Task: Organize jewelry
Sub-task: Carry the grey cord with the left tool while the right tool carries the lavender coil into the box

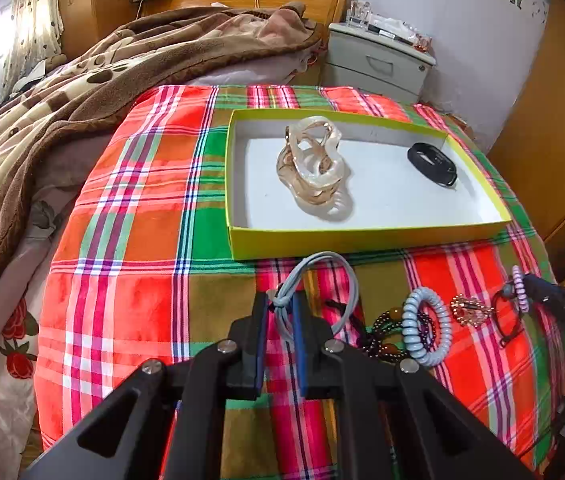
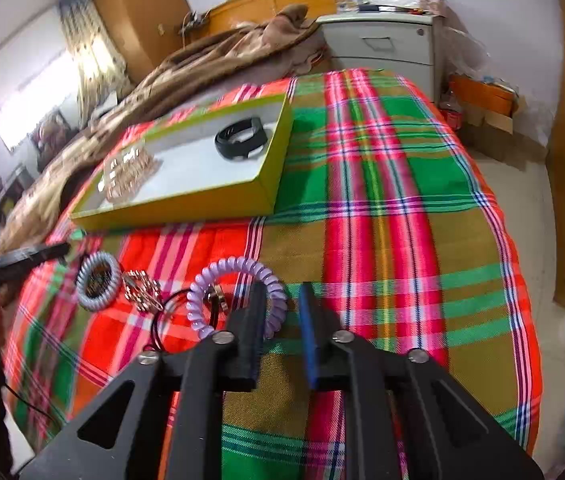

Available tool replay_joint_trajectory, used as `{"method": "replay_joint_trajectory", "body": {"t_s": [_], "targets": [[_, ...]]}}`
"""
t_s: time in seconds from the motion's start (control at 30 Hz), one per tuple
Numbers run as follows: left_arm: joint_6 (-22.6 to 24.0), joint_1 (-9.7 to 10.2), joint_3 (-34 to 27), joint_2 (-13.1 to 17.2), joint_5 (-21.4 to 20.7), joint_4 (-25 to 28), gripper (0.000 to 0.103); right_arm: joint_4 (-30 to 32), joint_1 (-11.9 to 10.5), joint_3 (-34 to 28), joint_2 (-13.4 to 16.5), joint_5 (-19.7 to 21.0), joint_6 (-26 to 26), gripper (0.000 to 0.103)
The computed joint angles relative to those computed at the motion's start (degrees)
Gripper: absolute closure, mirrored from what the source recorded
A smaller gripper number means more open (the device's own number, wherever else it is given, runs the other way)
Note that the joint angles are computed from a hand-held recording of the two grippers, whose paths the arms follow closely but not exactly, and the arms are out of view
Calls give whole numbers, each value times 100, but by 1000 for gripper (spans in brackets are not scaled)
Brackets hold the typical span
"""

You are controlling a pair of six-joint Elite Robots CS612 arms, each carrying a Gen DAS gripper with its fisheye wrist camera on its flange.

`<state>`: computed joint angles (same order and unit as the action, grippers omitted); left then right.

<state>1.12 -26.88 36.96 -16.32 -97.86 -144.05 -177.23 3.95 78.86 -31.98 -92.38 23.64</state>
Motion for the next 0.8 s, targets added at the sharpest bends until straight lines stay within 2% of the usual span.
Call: {"method": "replay_joint_trajectory", "body": {"t_s": [0.13, 0.33, 0.4, 0.53, 0.8], "targets": [[-26, 11, 38, -23, -25, -31, 91, 287, 60, -126, 15, -203, -325, 77], [-6, 18, 136, -81, -97, -103, 91, 843, 181, -343, 36, -710, -662, 77], [-7, 21, 163, -101, -105, -114, 91, 955, 218, -376, 39, -900, -703, 93], [-2, 30, 206, -133, -156, -155, 91, 889, 196, -319, 14, -774, -651, 93], [22, 32, 307, -214, -214, -252, 91, 413, 132, -111, -78, -574, -227, 94]]}}
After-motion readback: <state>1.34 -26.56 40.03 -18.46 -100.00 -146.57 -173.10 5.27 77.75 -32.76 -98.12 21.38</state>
